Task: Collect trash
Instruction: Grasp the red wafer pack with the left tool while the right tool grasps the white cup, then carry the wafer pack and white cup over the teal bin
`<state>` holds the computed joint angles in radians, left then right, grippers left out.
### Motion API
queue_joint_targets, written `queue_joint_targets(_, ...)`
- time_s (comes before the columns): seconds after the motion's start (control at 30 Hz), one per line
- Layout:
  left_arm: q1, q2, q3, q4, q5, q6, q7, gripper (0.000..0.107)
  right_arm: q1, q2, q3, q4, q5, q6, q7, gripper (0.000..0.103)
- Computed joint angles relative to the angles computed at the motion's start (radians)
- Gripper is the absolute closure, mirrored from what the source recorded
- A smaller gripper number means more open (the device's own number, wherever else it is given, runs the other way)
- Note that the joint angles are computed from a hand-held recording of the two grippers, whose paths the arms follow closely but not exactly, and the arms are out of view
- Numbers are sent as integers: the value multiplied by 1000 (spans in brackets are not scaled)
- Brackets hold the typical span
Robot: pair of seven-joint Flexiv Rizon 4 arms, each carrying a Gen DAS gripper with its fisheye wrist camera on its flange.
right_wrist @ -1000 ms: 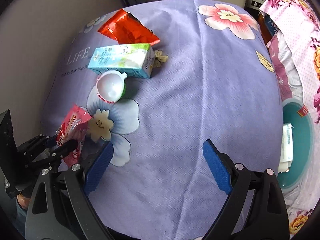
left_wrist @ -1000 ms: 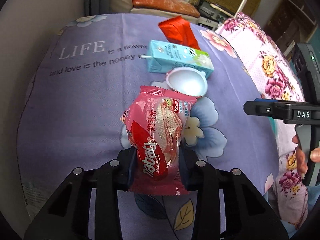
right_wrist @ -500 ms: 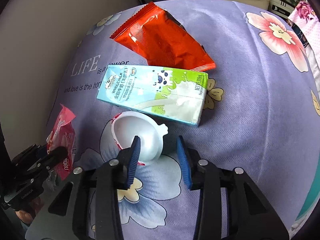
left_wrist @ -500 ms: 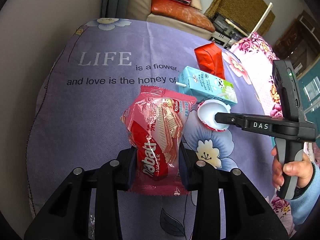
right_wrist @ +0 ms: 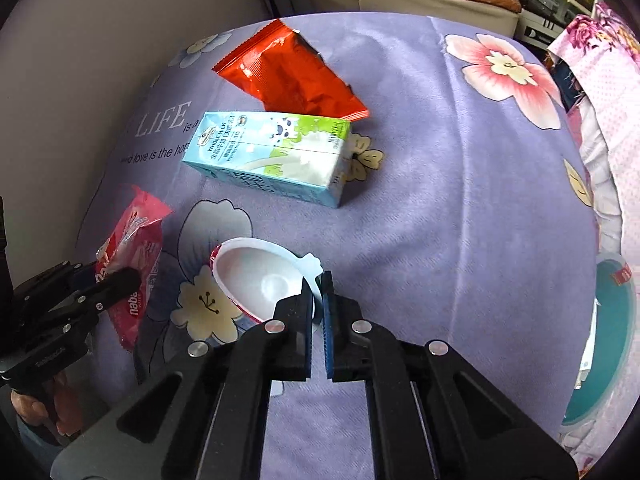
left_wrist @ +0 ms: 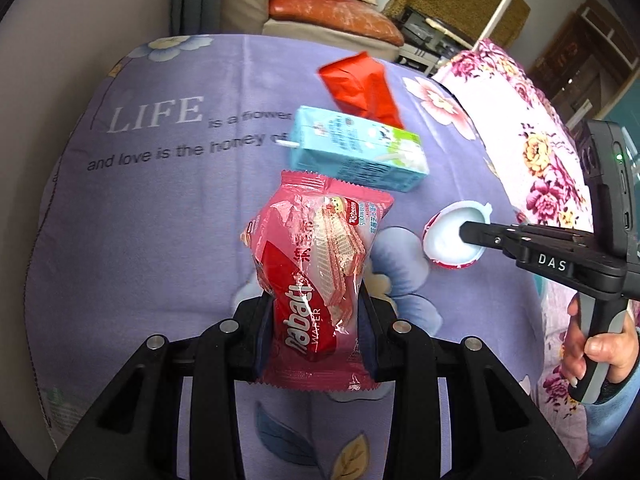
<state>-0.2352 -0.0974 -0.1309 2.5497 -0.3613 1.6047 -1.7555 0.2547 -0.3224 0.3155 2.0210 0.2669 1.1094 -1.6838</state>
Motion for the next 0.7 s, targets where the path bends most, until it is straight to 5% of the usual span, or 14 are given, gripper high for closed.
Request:
queue_joint_targets(0.2,-82,-34,76,-117,216,-92,-152,71,-63,68,-6,65,79,16,-58,99)
queue_joint_targets(0.7,-218,-268,36,-533,358,-293,-198,71,-249,157,-145,111,288,6,-222,99)
